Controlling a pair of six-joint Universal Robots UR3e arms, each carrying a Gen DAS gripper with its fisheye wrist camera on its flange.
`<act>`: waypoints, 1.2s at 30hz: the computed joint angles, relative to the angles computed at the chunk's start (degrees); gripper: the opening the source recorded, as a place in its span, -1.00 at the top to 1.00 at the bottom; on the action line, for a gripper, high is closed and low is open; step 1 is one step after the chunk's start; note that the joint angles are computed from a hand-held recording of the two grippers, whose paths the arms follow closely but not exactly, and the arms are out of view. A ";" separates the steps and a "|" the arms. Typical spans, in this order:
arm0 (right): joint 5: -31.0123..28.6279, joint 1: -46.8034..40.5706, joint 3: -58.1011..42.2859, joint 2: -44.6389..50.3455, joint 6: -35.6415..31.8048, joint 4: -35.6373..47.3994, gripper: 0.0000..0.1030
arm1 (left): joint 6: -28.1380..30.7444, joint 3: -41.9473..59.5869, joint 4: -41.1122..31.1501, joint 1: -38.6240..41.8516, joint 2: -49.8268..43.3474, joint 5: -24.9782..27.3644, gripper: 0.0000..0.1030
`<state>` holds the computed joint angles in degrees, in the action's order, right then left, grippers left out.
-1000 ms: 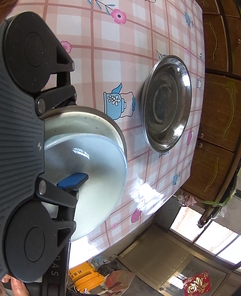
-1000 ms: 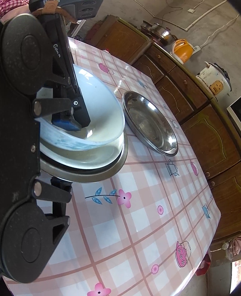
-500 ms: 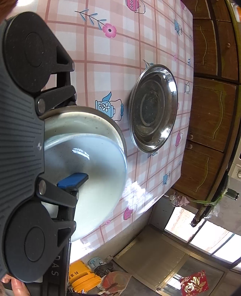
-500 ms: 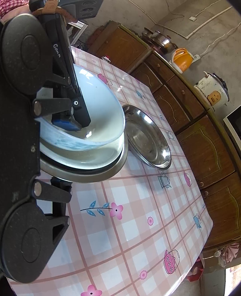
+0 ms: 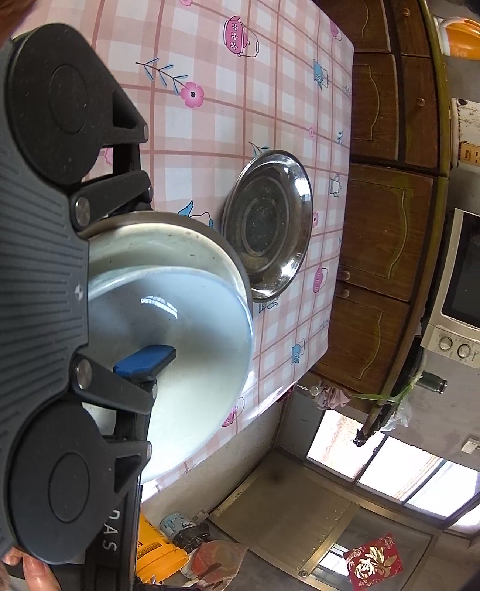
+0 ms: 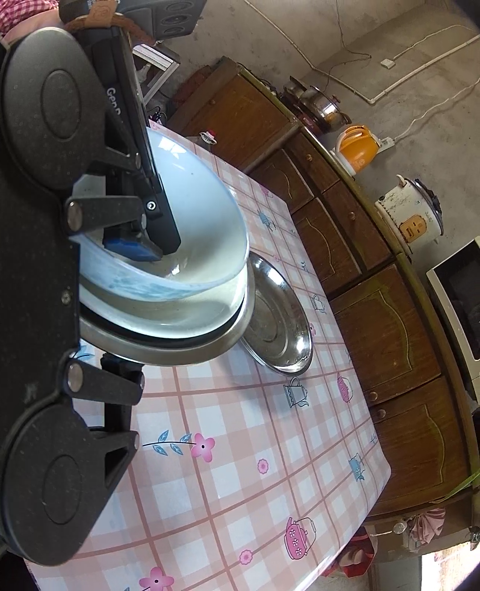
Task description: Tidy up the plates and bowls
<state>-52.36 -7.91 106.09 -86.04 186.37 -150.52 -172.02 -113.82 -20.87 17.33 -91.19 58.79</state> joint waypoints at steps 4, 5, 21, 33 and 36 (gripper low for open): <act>0.06 0.44 -0.20 -1.81 0.59 0.30 -0.15 | 0.52 -1.00 -1.20 1.14 3.19 -0.76 -0.23; -0.08 0.69 -0.51 -2.03 0.90 0.44 -0.15 | 0.68 -0.96 -1.66 1.43 3.68 -0.98 -0.23; -0.62 5.13 -14.69 6.73 2.69 2.82 -0.15 | -0.07 5.54 -4.90 4.07 2.17 -0.90 -0.23; -0.92 6.42 -25.75 14.67 3.46 5.30 -0.15 | -0.74 13.23 -6.47 3.59 -3.30 -0.07 -0.23; -1.08 6.66 -28.29 16.45 4.06 5.39 -0.15 | -0.82 15.56 -7.03 3.35 -4.78 0.07 -0.23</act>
<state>-53.44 -1.25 77.81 -69.59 190.44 -145.13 -172.85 -98.26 -27.90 20.68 -95.97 58.86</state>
